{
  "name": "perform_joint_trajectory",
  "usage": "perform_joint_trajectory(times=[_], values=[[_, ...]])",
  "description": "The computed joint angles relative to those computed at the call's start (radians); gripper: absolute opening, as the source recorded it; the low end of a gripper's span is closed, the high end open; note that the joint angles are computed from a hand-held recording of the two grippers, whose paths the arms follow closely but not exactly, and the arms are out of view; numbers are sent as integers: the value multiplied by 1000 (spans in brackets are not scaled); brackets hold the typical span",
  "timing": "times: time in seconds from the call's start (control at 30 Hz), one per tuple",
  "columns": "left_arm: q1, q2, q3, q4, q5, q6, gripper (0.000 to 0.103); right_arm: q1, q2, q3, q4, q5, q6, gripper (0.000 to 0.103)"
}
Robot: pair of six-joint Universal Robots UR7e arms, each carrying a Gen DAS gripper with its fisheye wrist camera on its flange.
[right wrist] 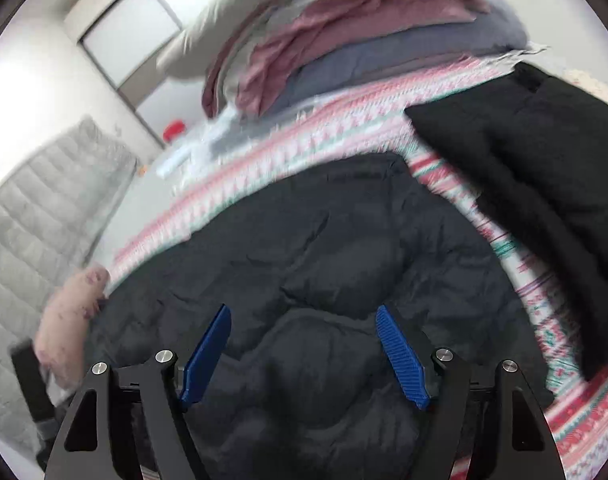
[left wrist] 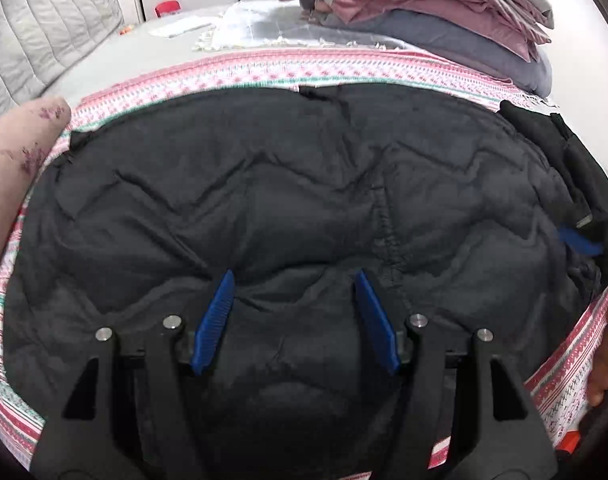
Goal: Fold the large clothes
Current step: 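Press both open grippers on the folded jacket to flatten it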
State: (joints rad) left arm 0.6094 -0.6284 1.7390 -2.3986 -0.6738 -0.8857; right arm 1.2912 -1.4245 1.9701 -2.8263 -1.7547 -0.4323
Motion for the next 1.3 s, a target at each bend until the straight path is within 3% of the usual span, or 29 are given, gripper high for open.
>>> perform_joint_trajectory(times=[0.07,0.23,0.4,0.63,0.8,1.0,1.17,1.3], values=[[4,-3,2,-18,-13,9,65,3,55,-23,-11,-77,2,76],[-4,-20,3,-6,-21,4,65,32,85,-28,-39,-155,-18,77],[-11,11,-53,-33,6,48,66,21,67,-40,10,-120,24,77],[25,116,-162,106,70,11,70,18,70,-58,41,-114,27,77],[23,101,-200,193,58,-40,70,30,86,-62,32,-149,9,79],[35,129,-321,264,144,-45,70,17,76,-69,63,-116,31,80],[135,217,-511,465,24,-87,74,12,78,-78,75,-109,32,80],[151,227,-564,541,4,-140,75,8,82,-93,96,-101,33,80]])
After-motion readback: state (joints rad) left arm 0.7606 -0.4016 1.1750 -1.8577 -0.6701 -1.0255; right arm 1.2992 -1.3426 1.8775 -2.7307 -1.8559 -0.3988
